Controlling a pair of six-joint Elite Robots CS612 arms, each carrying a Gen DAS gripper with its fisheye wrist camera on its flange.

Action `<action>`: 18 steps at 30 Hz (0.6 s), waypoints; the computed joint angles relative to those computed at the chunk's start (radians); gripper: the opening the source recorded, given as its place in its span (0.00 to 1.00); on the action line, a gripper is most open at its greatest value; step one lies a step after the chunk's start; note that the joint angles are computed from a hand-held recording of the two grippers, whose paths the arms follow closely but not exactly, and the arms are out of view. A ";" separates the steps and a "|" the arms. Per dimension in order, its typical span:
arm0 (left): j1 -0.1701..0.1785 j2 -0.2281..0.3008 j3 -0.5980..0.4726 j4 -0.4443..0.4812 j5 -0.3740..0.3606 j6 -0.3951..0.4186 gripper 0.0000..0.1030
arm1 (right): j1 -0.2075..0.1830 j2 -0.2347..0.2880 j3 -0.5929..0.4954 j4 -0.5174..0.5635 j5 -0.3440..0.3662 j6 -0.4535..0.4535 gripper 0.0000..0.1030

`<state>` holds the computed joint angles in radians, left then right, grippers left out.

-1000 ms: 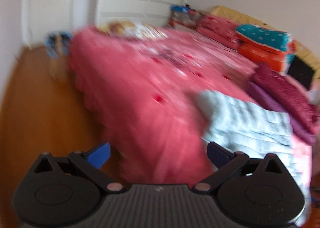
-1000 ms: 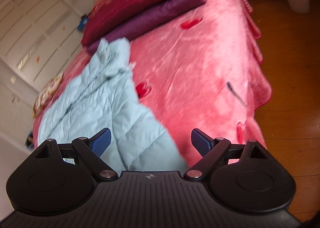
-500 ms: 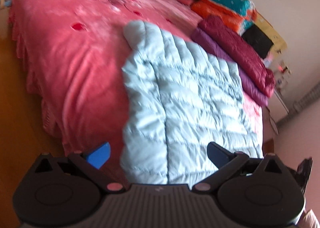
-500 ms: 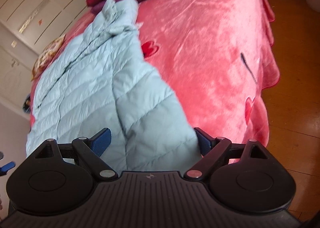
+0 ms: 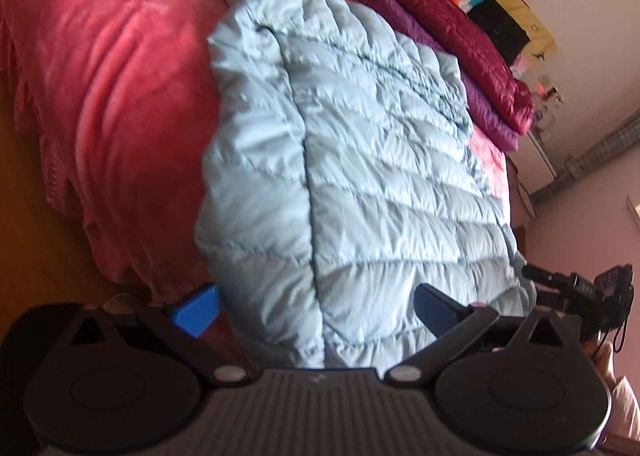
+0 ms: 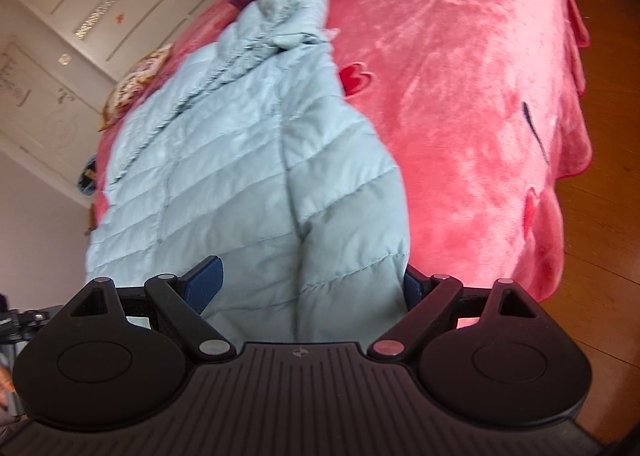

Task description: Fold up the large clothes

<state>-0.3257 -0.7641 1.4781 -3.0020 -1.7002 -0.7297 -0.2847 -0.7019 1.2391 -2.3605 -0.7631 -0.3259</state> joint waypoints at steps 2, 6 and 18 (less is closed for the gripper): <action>0.000 0.007 -0.008 0.009 -0.021 0.006 0.99 | 0.001 -0.005 0.006 0.003 0.004 -0.013 1.00; 0.005 0.018 -0.020 0.006 -0.078 0.012 0.99 | 0.006 -0.008 0.010 0.006 -0.001 -0.031 1.00; 0.005 0.026 -0.028 0.040 -0.055 -0.045 0.95 | 0.017 0.001 0.004 -0.005 -0.009 -0.036 0.90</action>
